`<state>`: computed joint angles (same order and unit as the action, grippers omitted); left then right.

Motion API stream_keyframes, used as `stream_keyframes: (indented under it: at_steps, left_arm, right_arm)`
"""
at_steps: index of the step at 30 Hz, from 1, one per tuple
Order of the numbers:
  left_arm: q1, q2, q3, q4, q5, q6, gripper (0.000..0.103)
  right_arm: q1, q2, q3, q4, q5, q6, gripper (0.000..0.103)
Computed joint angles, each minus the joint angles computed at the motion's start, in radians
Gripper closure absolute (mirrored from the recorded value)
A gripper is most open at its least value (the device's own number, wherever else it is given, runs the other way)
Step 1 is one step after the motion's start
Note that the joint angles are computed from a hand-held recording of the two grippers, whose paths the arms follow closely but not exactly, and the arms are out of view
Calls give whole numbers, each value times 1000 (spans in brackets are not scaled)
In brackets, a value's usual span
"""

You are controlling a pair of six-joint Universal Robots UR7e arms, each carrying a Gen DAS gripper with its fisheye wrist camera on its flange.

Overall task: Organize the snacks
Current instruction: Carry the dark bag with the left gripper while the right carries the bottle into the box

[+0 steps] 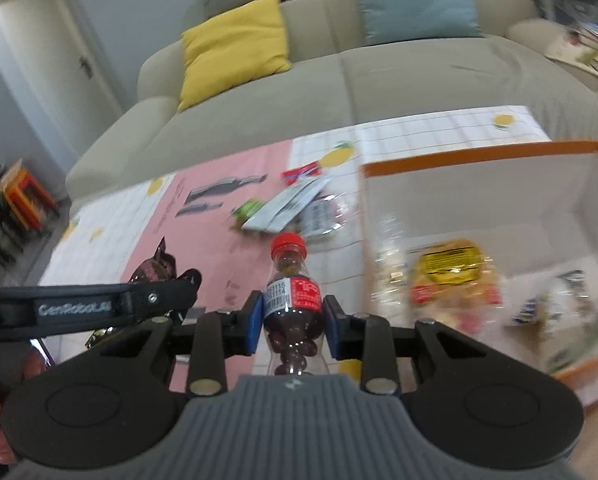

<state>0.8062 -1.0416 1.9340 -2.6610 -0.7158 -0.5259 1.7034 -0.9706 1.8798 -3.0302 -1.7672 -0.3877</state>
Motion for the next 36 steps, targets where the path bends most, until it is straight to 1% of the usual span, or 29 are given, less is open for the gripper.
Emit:
stream_keyframes:
  at_steps: [3, 4, 9, 11, 12, 14, 17, 19, 22, 27, 29, 31, 33, 36]
  left_arm:
    - [-5, 48, -70, -12, -79, 56, 55]
    - [-3, 70, -101, -12, -118, 73, 55]
    - [12, 181, -249, 54, -253, 120, 55]
    - [25, 219, -298, 82, -301, 126, 55]
    - [31, 241, -327, 101, -313, 131, 55]
    - [39, 292, -392, 150, -321, 146, 55]
    - [51, 353, -478, 217, -340, 149, 55]
    - [56, 383, -521, 256, -327, 153, 55]
    - [67, 428, -585, 312, -308, 165, 55]
    - [82, 464, -645, 375, -295, 165, 55]
    - [87, 475, -665, 394, -293, 166, 55]
    - [91, 485, -683, 413, -290, 164, 55]
    - [97, 491, -693, 424, -291, 166, 55]
    - [102, 502, -712, 443, -285, 167, 55]
  right_arm:
    - [-24, -53, -27, 87, -5, 32, 73]
    - [-31, -66, -38, 114, -10, 43, 73]
    - [-90, -119, -115, 266, -20, 138, 73]
    - [-108, -128, -140, 293, -31, 148, 73]
    - [-112, -125, -157, 297, -49, 140, 73]
    - [-114, -117, -181, 298, -95, 121, 73]
    - [-128, -98, -226, 342, -129, 117, 73]
    - [-138, -77, -261, 370, -147, 104, 73]
    - [-141, -17, -324, 376, -218, 68, 73]
    - [-162, 48, -416, 473, -248, 88, 73]
    - [-169, 63, -432, 504, -250, 97, 73]
    - [-178, 68, -443, 545, -237, 124, 73]
    - [-192, 65, -446, 579, -192, 157, 73]
    - [-199, 62, -456, 627, -151, 181, 74]
